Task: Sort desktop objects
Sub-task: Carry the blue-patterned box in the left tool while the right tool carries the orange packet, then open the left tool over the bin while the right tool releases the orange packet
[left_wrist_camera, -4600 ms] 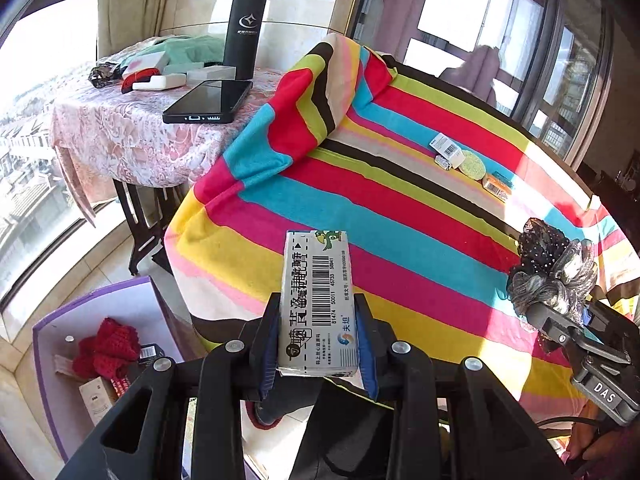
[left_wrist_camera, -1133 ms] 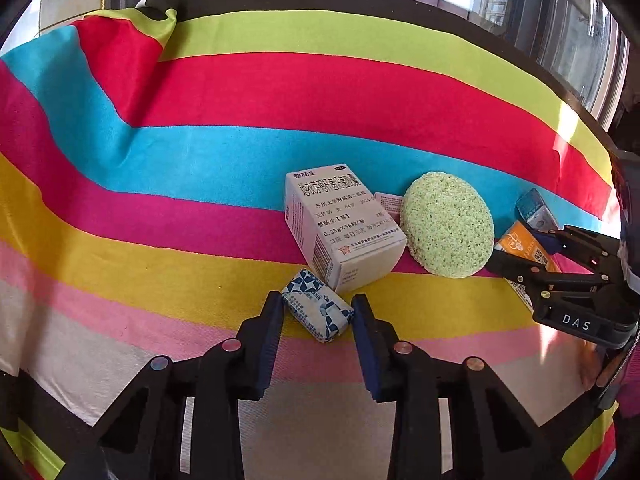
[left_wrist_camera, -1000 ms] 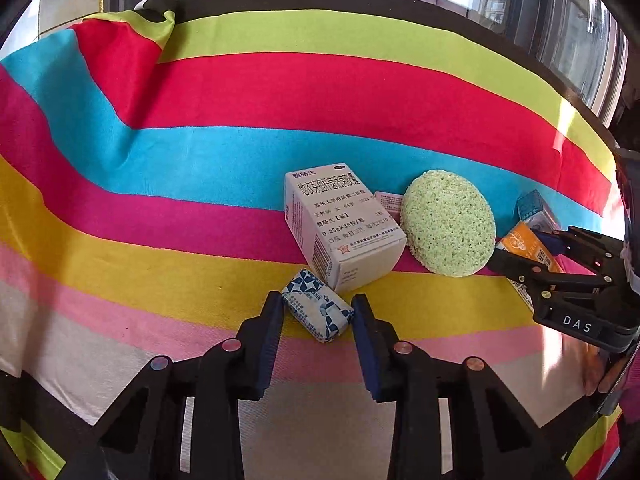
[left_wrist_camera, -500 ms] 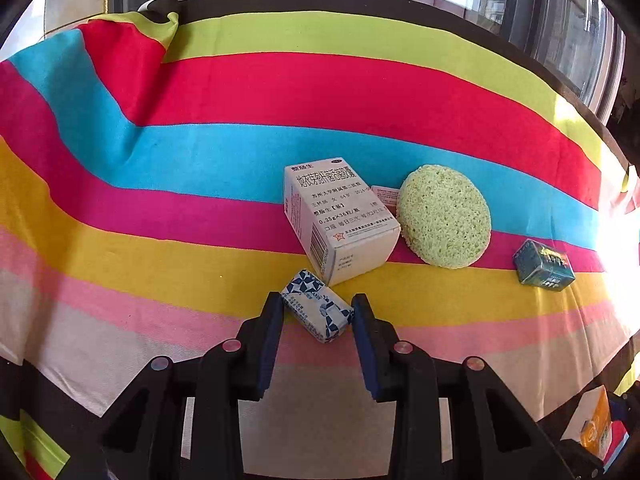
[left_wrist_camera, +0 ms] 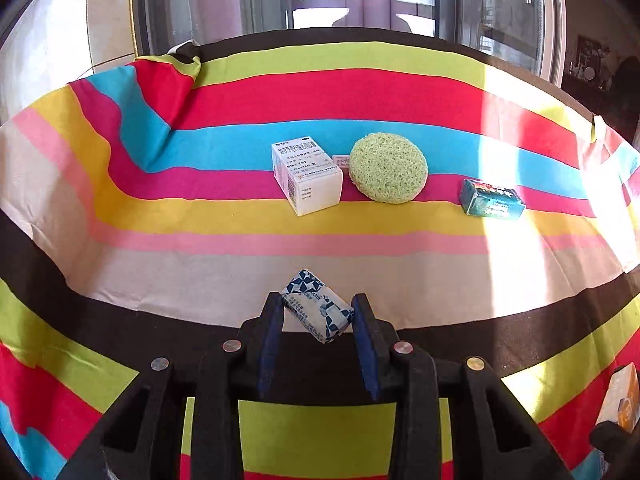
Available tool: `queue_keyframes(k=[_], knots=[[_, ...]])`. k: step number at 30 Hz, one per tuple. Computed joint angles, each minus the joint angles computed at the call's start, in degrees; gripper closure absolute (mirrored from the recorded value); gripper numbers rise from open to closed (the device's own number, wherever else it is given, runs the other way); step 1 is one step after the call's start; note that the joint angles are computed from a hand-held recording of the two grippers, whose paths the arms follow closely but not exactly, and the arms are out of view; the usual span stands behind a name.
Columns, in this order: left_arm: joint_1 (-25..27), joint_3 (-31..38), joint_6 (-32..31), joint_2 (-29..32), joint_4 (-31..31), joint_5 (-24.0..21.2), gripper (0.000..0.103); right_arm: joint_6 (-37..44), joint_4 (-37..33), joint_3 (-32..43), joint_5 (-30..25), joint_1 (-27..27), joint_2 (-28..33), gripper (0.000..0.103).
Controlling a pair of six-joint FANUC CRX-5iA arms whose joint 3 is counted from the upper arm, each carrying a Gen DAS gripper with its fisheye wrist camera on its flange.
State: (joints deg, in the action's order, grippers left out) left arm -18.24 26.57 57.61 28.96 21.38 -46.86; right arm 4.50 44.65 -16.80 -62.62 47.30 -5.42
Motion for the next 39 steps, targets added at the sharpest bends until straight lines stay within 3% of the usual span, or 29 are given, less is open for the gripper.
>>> queue_keyframes(k=[5, 11, 17, 20, 30, 36, 38, 39], knots=[[3.93, -15.66, -4.63, -11.48, 5.91, 3.01, 0.067, 1.24, -0.03, 0.99, 1.93, 4.23, 1.25, 0.048], [10.08, -21.82, -4.34, -18.39, 3.02, 3.83, 0.067, 8.80, -1.65, 6.56, 7.43, 6.20, 7.26, 0.048], [19.06, -26.94, -2.86, -23.29, 2.95, 3.00, 0.067, 25.15, -5.11, 17.80, 11.96, 9.16, 16.31, 0.048], [24.26, -29.35, -1.39, -25.11, 2.06, 2.58, 0.067, 35.03, -10.72, 24.48, 13.46, 10.03, 20.70, 0.048], [37.78, -33.02, 6.70, -27.36, -4.09, 0.77, 0.067, 68.18, -31.98, 53.09, 5.81, 12.17, 38.39, 0.048], [40.55, -31.11, 11.99, -24.86, -8.85, -0.33, 0.067, 76.36, -37.25, 68.06, -1.83, 12.39, 48.51, 0.047], [40.92, -29.91, 15.68, -24.07, -11.21, -0.82, 0.064, 76.31, -36.40, 70.13, -2.75, 12.62, 50.37, 0.043], [40.90, -28.83, 17.90, -23.51, -13.00, -1.65, 0.061, 75.57, -35.79, 70.21, -2.74, 12.66, 50.65, 0.035]])
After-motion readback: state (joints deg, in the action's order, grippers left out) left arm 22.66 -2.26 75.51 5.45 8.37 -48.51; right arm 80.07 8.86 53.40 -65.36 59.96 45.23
